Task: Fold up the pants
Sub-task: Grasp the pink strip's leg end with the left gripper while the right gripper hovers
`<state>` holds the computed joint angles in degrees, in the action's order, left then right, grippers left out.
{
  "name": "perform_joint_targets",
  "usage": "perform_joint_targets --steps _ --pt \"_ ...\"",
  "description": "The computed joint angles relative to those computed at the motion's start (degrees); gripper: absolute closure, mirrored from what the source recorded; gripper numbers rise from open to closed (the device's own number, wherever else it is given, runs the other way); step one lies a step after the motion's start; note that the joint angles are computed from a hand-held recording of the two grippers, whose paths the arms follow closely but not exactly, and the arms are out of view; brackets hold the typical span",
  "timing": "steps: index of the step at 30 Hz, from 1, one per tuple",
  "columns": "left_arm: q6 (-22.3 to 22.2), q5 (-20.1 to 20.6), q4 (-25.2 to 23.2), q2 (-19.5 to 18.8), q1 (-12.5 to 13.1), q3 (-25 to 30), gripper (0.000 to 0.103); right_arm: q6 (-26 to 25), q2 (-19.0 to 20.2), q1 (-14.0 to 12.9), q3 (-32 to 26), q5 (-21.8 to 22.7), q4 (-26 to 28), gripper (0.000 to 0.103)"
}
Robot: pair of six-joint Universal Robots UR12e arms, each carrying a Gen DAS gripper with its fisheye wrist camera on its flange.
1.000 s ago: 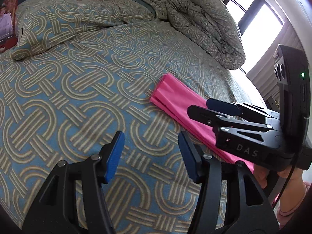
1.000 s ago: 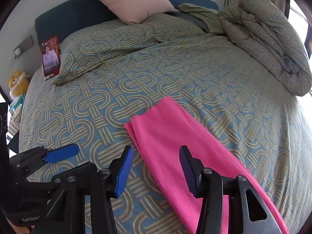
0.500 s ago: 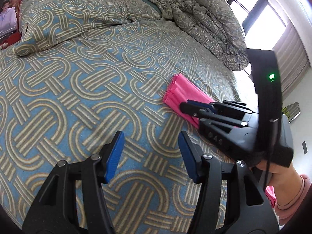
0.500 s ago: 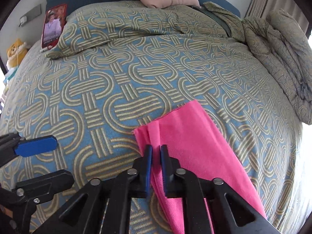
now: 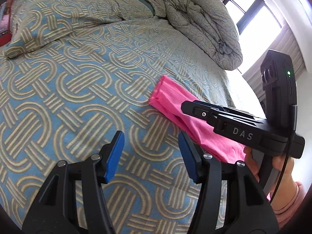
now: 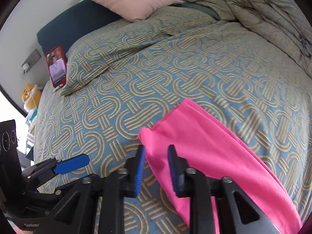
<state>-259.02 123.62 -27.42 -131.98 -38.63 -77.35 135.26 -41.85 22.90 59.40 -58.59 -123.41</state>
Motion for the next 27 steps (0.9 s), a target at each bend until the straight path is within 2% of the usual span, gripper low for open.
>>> perform_joint_targets --steps 3,8,12,14,16,17,22,27 --pt "2.63 -3.64 5.74 -0.83 0.99 0.04 0.044 2.94 -0.96 -0.36 1.77 -3.78 -4.96 0.075" --pt "3.91 -12.29 14.83 -2.67 3.60 0.51 0.044 7.11 -2.01 -2.96 2.43 -6.31 -5.12 0.075" --pt "0.28 -16.33 16.22 -3.63 5.25 1.15 0.046 10.64 -3.54 -5.57 4.75 -8.23 -7.45 0.074" --pt "-1.99 -16.85 17.36 -3.87 5.66 1.13 0.056 10.70 -4.01 -6.61 5.44 -9.10 -7.18 0.074" --pt "-3.87 -17.49 16.94 -3.95 5.98 1.30 0.081 9.96 -4.16 -7.15 5.80 -10.35 -6.82 0.074" --pt "-4.47 -17.31 15.07 -3.87 6.00 1.70 0.095 9.73 -4.14 -7.34 5.86 -10.93 -6.70 0.074" --pt "-3.09 -14.19 8.72 -3.94 5.20 4.26 0.095 11.63 -3.16 -8.33 4.35 -9.58 -2.49 0.074" --pt "0.38 -11.22 2.16 -4.32 4.63 7.47 0.095 11.73 -2.01 -7.95 3.43 -11.80 -0.66 0.074"
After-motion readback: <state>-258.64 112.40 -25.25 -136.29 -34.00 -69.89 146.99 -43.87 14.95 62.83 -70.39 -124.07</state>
